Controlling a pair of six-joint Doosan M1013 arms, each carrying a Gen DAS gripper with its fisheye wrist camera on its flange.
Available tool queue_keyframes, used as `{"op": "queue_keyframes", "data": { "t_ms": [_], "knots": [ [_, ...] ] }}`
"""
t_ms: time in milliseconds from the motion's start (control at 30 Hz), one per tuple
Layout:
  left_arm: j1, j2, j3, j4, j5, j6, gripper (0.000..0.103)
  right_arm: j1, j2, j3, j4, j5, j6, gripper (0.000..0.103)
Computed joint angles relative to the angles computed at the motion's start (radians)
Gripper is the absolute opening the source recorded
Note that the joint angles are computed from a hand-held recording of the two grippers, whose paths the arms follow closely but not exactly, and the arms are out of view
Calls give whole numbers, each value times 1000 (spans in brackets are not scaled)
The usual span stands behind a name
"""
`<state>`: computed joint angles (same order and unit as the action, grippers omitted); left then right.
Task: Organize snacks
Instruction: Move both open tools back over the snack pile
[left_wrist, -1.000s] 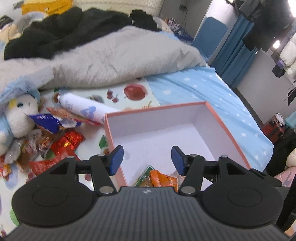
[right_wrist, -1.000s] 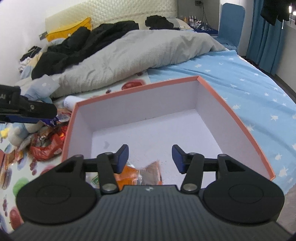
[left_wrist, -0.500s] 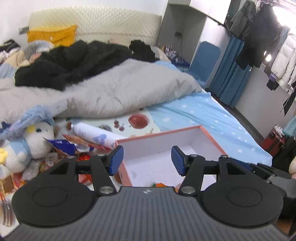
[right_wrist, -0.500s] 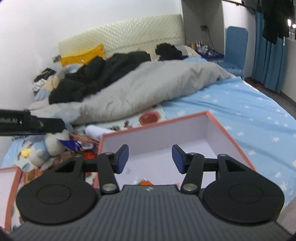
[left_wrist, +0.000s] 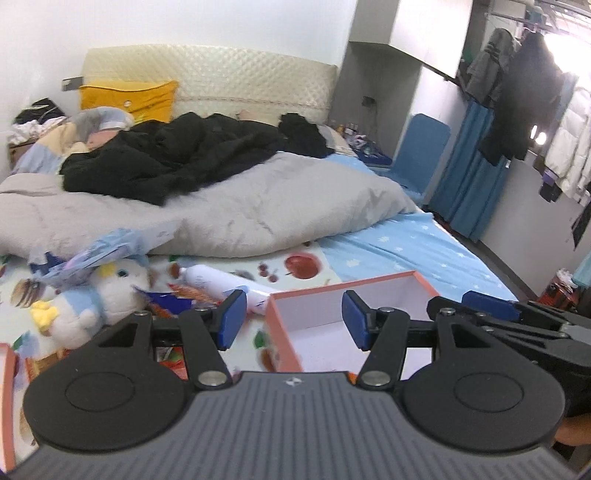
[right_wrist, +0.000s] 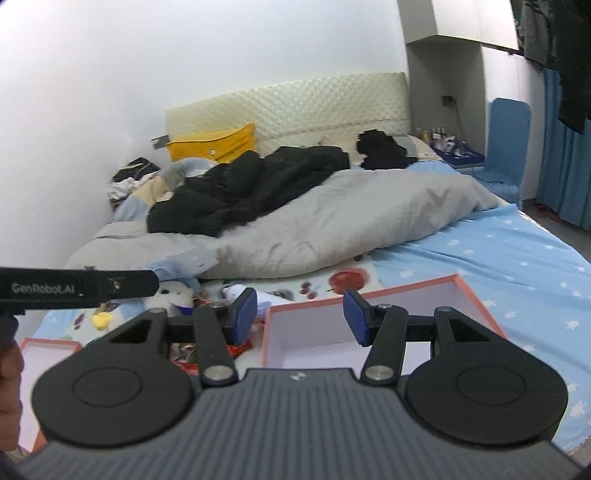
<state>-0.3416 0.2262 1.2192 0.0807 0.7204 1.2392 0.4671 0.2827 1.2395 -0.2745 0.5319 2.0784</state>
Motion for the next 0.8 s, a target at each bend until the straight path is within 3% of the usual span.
{"op": "queue_keyframes", "data": {
  "t_ms": [167, 800],
  "knots": [
    [7, -40, 64, 46, -13, -40, 63, 21, -11, 30, 3, -45, 10, 54],
    [32, -162, 264, 137, -43, -180, 63, 79, -24, 76, 83, -49, -80, 54]
  ]
}}
